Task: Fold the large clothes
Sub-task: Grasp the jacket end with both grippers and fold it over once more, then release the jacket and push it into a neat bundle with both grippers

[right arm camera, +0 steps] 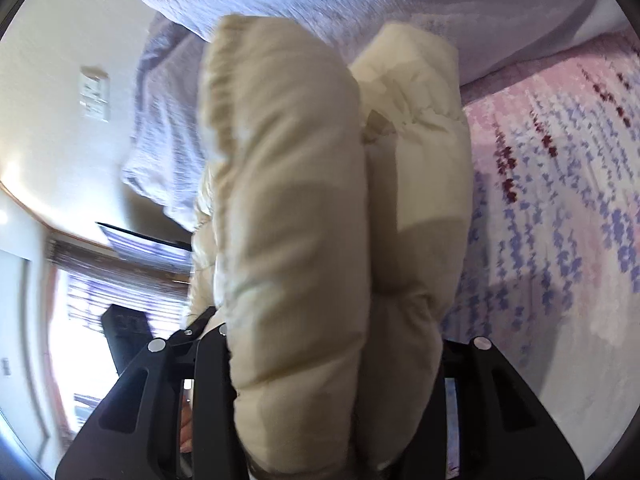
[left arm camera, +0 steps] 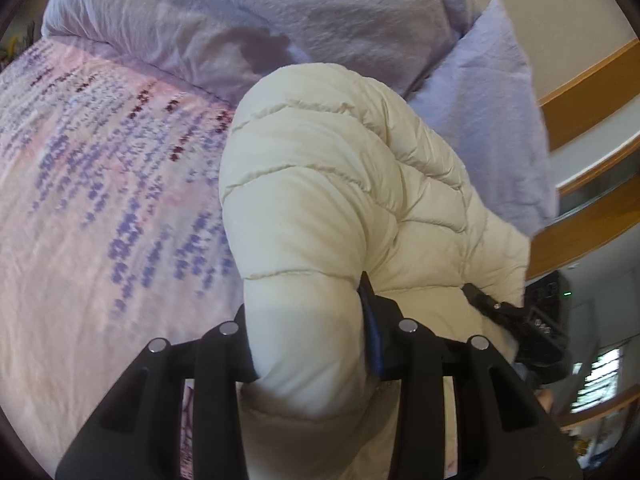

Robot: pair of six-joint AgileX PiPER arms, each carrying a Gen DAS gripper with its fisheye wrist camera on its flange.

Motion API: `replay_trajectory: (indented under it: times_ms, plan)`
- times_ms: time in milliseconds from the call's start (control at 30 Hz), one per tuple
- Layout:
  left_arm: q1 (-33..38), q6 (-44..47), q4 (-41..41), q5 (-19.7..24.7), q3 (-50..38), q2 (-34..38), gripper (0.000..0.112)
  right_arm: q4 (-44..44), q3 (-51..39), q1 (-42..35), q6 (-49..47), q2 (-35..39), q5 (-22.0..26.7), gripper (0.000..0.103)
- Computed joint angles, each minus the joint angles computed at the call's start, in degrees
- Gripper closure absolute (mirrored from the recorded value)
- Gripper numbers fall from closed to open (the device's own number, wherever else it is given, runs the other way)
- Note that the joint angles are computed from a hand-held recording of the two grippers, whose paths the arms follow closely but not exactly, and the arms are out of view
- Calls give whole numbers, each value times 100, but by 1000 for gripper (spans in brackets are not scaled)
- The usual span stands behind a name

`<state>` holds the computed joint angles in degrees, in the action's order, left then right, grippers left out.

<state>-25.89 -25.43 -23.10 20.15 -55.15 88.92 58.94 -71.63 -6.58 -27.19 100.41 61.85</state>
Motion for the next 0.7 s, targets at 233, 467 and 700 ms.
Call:
replay_trajectory:
  times_ms: [233, 467, 700]
  plan:
    - [-534, -2433, 2676, 514, -576, 387, 62, -1500, -265, 508, 1381, -279, -730, 41]
    - [-1176, -4108, 4907, 1781, -975, 414, 46, -3212, 25, 659, 2370, -1121, -1810, 38]
    - [-1922, -4838, 6229, 2771, -1366, 424, 28, -3000, 799, 1191, 1426, -1937, -2240, 38]
